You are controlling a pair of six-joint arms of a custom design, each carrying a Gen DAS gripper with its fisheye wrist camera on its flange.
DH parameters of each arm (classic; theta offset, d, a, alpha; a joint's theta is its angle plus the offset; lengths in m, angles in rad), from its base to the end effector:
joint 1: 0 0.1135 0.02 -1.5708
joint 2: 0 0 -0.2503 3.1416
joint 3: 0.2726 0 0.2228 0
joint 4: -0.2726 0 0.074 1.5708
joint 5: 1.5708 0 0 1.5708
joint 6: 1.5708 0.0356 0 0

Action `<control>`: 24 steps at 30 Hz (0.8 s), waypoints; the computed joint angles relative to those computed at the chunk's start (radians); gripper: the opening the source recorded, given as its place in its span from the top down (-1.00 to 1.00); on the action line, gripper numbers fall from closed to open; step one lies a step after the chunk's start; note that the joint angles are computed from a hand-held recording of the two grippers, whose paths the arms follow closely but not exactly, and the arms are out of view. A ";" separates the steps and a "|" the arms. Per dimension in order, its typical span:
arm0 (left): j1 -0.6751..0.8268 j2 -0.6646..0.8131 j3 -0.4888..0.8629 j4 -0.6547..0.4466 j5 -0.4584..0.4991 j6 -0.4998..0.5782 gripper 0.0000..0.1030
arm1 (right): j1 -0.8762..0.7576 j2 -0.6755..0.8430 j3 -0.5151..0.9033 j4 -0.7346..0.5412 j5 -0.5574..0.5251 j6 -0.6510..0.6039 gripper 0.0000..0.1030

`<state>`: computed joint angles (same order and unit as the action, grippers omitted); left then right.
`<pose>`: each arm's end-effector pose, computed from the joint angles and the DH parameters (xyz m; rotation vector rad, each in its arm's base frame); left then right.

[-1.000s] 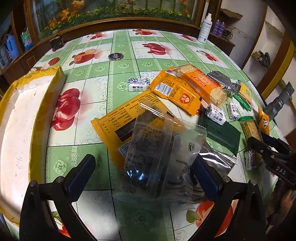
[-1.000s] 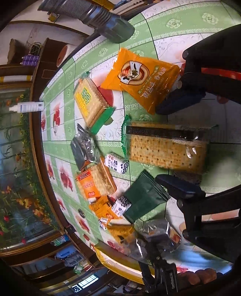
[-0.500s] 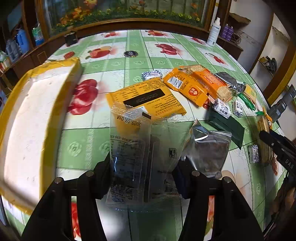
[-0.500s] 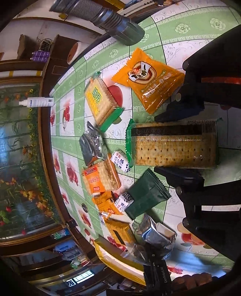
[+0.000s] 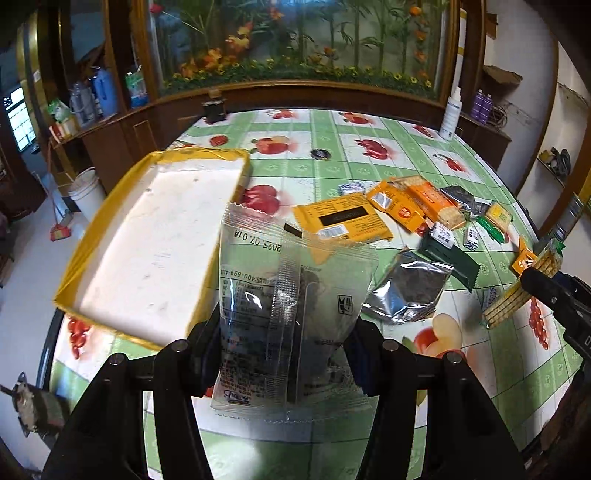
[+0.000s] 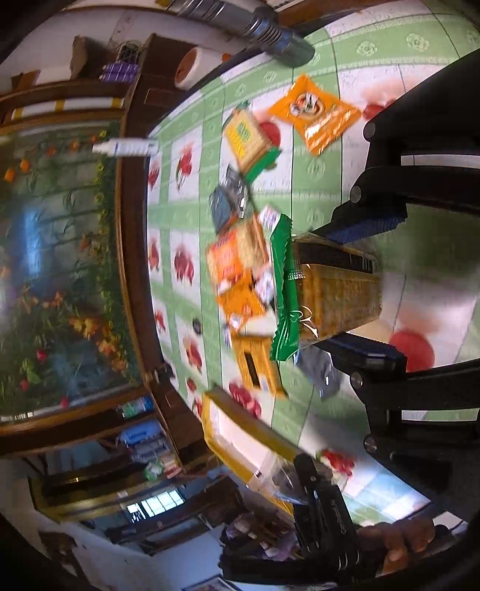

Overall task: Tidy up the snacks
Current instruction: 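Carry clear bag and cracker pack to the yellow tray and release both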

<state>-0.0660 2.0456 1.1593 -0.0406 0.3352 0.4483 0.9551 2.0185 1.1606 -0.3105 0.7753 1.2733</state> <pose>0.3796 -0.0368 0.1217 0.7534 2.3236 -0.2506 0.2242 0.2738 0.1246 0.5487 2.2211 0.0069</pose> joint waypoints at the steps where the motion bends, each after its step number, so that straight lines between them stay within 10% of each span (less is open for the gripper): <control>1: 0.014 -0.002 0.001 -0.004 0.008 0.002 -0.07 | 0.003 0.015 0.027 0.002 -0.003 -0.018 0.08; 24: 0.185 0.069 0.133 -0.033 0.055 -0.027 -0.07 | 0.001 0.289 0.541 -0.029 -0.106 -0.298 0.09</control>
